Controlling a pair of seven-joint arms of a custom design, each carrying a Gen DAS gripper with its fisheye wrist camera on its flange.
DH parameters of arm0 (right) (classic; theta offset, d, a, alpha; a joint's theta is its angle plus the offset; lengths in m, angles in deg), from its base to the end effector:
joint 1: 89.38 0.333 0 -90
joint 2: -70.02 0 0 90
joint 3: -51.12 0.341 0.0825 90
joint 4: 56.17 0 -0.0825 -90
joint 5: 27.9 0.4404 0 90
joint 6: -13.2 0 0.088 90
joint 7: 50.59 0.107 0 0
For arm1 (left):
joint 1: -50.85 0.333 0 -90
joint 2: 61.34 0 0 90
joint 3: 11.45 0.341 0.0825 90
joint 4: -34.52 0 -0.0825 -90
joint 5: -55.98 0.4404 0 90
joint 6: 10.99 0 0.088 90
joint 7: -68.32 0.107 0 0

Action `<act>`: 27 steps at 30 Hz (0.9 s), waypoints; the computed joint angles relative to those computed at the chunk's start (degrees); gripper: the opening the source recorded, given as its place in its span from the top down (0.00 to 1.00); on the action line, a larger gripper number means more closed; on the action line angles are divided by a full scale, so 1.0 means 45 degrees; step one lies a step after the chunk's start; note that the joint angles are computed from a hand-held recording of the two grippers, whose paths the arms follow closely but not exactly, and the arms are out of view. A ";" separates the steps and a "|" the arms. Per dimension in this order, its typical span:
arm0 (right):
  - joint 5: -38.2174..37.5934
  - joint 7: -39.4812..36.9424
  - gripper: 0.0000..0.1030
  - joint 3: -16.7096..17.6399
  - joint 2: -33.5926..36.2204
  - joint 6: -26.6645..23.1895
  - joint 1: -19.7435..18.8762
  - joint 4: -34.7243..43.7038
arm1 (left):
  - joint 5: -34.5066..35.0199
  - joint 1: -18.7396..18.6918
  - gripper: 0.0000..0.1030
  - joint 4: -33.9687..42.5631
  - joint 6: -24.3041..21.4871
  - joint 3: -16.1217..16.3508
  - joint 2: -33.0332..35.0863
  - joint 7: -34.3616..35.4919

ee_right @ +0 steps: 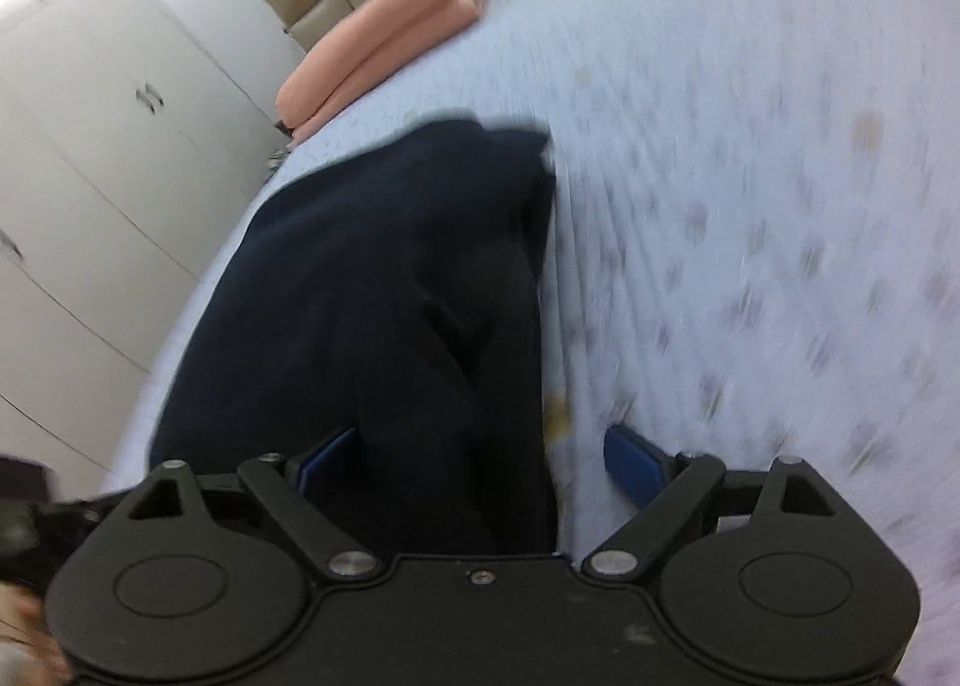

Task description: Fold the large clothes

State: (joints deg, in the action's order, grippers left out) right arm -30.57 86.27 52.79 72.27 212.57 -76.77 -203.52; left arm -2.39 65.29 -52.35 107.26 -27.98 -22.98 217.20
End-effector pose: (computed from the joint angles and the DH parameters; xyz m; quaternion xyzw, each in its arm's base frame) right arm 0.5106 0.1356 0.3304 -0.4558 0.7844 -0.1065 0.4070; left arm 0.7747 -0.0350 0.2906 0.4699 -0.7292 0.4593 0.1909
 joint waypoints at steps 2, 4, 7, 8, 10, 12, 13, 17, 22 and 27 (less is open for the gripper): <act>-0.2415 0.1786 0.00 -0.0037 0.0181 0.1038 -0.0691 -0.0209 | 0.0060 0.0057 0.08 0.0997 -0.0998 -0.0045 0.0911 -0.0975; -0.2580 0.1783 0.00 -0.0072 0.0308 0.1390 -0.0703 -0.0200 | -0.0139 0.0164 0.08 0.1248 -0.1185 -0.0229 0.1231 -0.1244; -0.3219 0.1838 0.15 0.0008 0.0684 0.1692 -0.0686 0.0183 | -0.0215 0.0094 0.20 0.0846 -0.0607 -0.0353 0.0912 -0.0863; -0.3321 0.1794 0.22 0.0054 0.0638 0.1555 -0.0633 0.0286 | -0.0369 0.0134 0.25 0.0613 -0.0431 -0.0413 0.0750 -0.0679; -0.2836 0.1071 0.37 0.0071 0.0605 0.1409 -0.0329 0.0414 | -0.0549 0.0218 0.38 0.0425 -0.0312 -0.0468 0.0536 -0.0121; -0.2118 0.0388 0.43 0.0083 0.0398 0.1578 -0.0036 0.0274 | -0.0765 0.0323 0.40 0.0357 -0.0346 -0.0500 0.0398 0.0267; -0.1779 0.0031 0.45 0.0115 0.0249 0.1721 0.0100 0.0189 | -0.0910 0.0403 0.41 0.0347 -0.0468 -0.0527 0.0331 0.0416; -0.0070 -0.1388 0.46 0.0572 -0.0458 0.1928 0.0800 -0.0025 | -0.1798 0.1185 0.42 -0.0191 -0.1653 -0.0556 -0.0403 0.1626; 0.3008 -0.3503 0.46 0.2008 -0.1743 0.1623 0.1632 -0.0255 | -0.2749 0.2149 0.42 -0.1520 -0.3438 0.0197 -0.2014 0.2778; 0.9345 -0.8497 0.46 0.4961 -0.1870 0.1215 0.1840 0.0848 | -0.3127 0.2768 0.42 -0.3076 -0.4701 0.1491 -0.3626 0.3556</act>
State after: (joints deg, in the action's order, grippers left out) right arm 11.48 48.04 75.11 63.85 218.04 -68.49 -199.70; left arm -16.46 77.75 -66.20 86.11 -21.27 -39.29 233.21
